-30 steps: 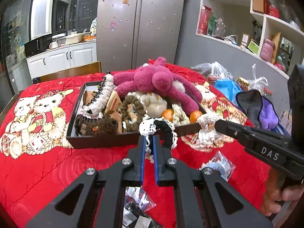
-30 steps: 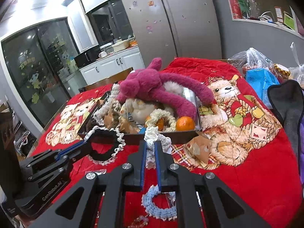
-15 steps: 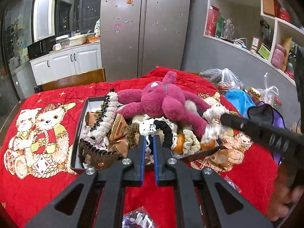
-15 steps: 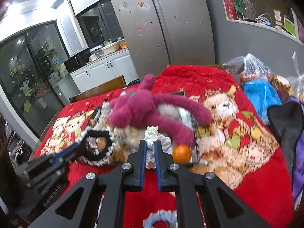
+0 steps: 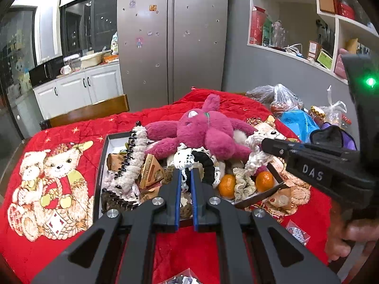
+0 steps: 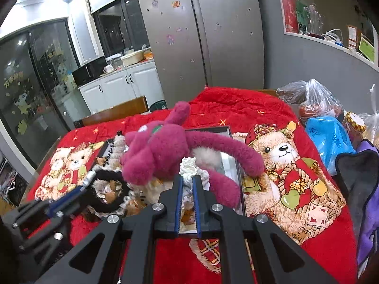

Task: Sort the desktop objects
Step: 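Carry the black and white scrunchies in both tools over the tray, then open the right tool to drop the white scrunchie while the left tool lowers the black scrunchie into the tray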

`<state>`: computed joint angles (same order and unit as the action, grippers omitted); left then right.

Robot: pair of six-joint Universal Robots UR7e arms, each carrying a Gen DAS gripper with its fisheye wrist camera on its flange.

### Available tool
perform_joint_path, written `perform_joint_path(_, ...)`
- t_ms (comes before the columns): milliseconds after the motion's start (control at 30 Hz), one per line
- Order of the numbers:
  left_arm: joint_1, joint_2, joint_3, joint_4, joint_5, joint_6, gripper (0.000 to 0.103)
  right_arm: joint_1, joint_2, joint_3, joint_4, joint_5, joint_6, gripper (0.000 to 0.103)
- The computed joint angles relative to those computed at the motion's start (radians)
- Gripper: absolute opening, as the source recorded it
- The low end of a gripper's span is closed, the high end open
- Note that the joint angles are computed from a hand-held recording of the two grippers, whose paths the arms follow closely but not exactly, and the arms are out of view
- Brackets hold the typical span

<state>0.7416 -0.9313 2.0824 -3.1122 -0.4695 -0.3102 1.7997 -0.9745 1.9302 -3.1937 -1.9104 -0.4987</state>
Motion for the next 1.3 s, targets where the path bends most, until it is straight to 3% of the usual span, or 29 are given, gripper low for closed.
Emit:
perform_joint_path(567,0.033,-0.013,-0.003,0.065,-0.016,-0.058,0.008,0.018,0.036,0.005,-0.054,-0.049,-0.065,0.009)
perform_joint_path(767,0.03,-0.011,-0.004,0.066,-0.003,-0.045,0.011,0.016,0.032,0.005,-0.039,-0.041,-0.053,0.009)
perform_joint_path(867,0.025,-0.012,-0.004,0.064,0.013,-0.037,0.029,0.021,0.031,0.009,-0.05,-0.041,-0.065,0.011)
perform_joint_path(900,0.023,-0.012,-0.003,0.06,0.02,-0.035,0.047,0.024,0.032,0.013,-0.071,-0.041,-0.08,0.015)
perform_joint_path(933,0.02,-0.012,-0.002,0.057,0.026,-0.032,0.069,0.028,0.034,0.016,-0.088,-0.046,-0.092,0.02)
perform_joint_path(967,0.016,-0.01,0.0,0.032,0.033,-0.014,0.075,0.032,0.035,0.018,-0.102,-0.051,-0.097,0.039)
perform_joint_path(1000,0.01,-0.003,0.004,-0.002,0.053,0.005,0.079,0.034,0.032,0.02,-0.11,-0.05,-0.094,0.058)
perform_joint_path(1033,0.004,0.001,0.004,-0.008,0.072,0.011,0.079,0.034,0.028,0.021,-0.116,-0.043,-0.093,0.061)
perform_joint_path(1300,-0.01,-0.016,0.01,0.002,0.084,-0.006,0.081,0.03,0.004,0.024,-0.105,-0.012,-0.056,0.062)
